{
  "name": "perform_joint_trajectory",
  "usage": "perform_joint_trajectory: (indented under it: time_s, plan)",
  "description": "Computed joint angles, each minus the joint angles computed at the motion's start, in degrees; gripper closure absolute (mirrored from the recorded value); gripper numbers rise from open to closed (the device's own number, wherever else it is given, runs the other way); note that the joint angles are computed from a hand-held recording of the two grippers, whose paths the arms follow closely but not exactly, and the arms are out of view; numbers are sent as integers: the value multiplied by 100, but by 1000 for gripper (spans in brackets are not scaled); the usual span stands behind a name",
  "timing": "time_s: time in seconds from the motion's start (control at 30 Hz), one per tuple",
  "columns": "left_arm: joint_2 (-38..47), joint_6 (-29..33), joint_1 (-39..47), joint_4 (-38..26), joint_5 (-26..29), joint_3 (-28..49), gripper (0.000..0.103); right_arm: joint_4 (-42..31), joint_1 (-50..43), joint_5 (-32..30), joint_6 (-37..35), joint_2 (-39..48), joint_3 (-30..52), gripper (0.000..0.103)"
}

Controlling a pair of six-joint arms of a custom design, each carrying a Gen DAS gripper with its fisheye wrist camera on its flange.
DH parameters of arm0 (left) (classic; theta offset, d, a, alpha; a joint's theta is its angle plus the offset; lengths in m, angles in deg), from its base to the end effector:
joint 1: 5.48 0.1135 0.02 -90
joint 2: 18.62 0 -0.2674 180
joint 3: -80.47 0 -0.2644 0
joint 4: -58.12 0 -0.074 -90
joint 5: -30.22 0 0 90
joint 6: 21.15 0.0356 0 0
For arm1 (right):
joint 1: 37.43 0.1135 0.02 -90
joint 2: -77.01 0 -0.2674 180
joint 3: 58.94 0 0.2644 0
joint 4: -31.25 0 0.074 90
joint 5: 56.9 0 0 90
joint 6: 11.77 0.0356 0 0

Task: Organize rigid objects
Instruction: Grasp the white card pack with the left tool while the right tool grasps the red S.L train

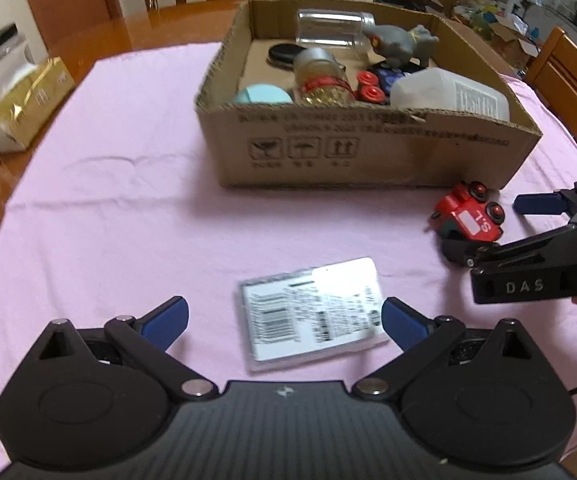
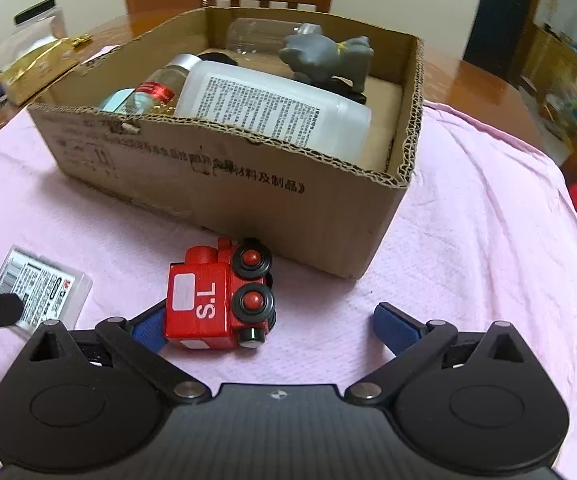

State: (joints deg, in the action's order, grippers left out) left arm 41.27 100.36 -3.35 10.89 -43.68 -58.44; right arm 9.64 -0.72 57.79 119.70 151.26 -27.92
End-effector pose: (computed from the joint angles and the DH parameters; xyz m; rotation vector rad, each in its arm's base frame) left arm 0.1804 -0.0032 0.1607 0.7506 2.5487 -0.1964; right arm 0.1574 0.0988 0.0935 0.2290 2.5277 -0.0739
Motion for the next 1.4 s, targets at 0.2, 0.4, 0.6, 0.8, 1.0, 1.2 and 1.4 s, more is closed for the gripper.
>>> perform_joint_trajectory:
  time_s: [0.2, 0.4, 0.6, 0.8, 1.0, 1.2, 1.4]
  plan:
    - [-41, -538, -603, 456, -265, -304, 1, 202, -53, -43, -261, -72, -110, 0]
    - [118, -348, -458, 661, -470, -399, 1, 202, -52, -43, -302, -161, -164, 0]
    - [423, 208, 223, 731, -210, -266, 0, 134, -9, -6, -188, -116, -112, 0]
    - [457, 608, 275, 798, 43, -287, 2, -22, 58, 42, 33, 1, 23, 0]
    - [591, 736, 324, 661, 227, -158, 10, -236, 107, -16, 219, 210, 281, 0]
    - [725, 1020, 525, 609, 406, -98, 10, -161, 177, 62, 328, 348, 368, 3]
    - [744, 1043, 511, 538, 366, -51, 11, -245, 332, 227, 458, 429, 511, 19]
